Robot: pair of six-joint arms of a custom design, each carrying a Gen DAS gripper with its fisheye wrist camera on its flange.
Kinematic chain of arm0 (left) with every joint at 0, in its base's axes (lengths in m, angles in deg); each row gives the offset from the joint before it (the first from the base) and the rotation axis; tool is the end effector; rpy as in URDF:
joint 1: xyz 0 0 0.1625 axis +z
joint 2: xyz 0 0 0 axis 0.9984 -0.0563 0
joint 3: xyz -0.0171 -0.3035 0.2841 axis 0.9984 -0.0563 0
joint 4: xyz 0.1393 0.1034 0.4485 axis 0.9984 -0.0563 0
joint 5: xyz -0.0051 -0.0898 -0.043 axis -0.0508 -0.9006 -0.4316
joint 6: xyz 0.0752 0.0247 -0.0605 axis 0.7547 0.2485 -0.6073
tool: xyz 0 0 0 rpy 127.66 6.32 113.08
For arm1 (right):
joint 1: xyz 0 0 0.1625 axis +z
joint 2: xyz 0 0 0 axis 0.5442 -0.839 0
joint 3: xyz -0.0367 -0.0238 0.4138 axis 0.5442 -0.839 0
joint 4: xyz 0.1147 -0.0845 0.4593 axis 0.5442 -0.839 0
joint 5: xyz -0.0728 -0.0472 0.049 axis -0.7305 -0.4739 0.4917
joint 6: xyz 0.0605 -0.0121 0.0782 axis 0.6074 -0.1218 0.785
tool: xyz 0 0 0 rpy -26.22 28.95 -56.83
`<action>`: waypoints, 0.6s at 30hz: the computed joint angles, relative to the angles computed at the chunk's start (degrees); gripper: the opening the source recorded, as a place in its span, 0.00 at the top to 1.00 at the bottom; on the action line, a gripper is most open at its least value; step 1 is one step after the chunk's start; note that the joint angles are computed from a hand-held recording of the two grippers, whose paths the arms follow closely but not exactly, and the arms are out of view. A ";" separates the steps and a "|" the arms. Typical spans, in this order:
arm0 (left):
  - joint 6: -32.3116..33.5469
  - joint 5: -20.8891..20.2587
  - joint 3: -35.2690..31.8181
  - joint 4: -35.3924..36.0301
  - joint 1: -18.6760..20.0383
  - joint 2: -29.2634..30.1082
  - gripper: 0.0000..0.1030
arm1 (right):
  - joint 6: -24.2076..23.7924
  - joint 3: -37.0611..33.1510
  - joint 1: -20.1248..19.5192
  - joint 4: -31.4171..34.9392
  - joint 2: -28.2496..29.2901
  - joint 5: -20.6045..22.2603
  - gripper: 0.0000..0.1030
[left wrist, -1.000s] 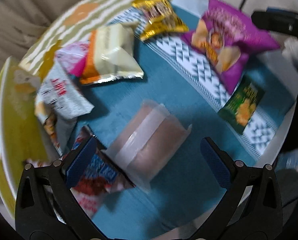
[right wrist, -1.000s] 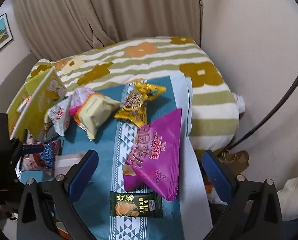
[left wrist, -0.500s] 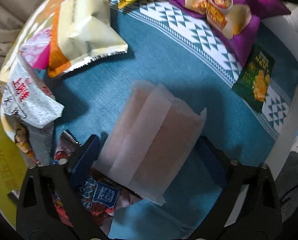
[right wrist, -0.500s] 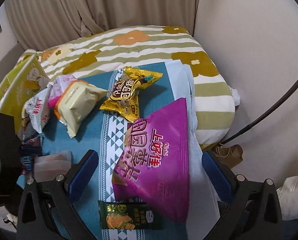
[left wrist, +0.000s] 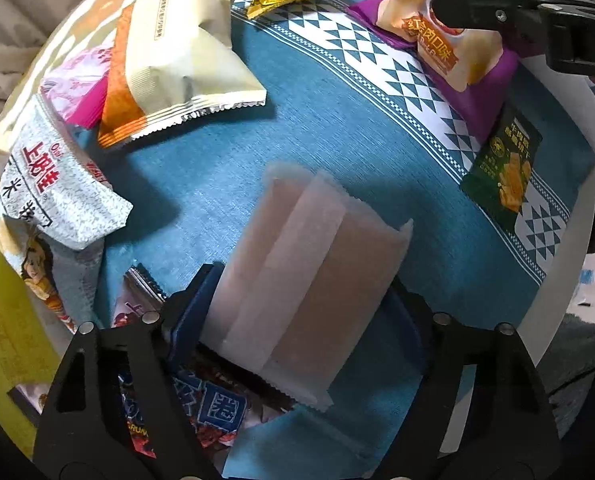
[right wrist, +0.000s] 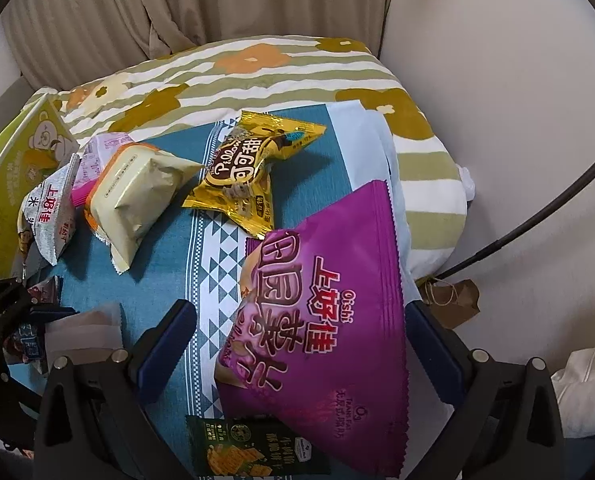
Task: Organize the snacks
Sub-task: 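Grasp the pink-white pastry pack with the left tool while the right tool grasps the purple chip bag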
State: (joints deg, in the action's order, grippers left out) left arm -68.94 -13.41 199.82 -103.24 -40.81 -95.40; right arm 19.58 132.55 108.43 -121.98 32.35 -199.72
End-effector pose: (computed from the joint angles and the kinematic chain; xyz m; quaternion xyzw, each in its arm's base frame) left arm -0.0047 -0.2773 0.3159 0.2617 0.8947 0.0360 0.3602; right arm 0.4353 -0.2676 -0.0330 0.1872 -0.8981 0.1786 0.3555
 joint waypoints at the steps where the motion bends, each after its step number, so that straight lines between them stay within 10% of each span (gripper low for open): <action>1: -0.40 0.09 0.00 0.01 -0.01 0.03 0.26 | 0.28 -0.14 0.12 0.52 -0.06 -0.05 0.01; 18: -8.33 -0.92 -1.30 -0.84 -3.28 1.24 0.28 | -1.57 0.45 -0.13 1.08 -0.78 0.93 0.46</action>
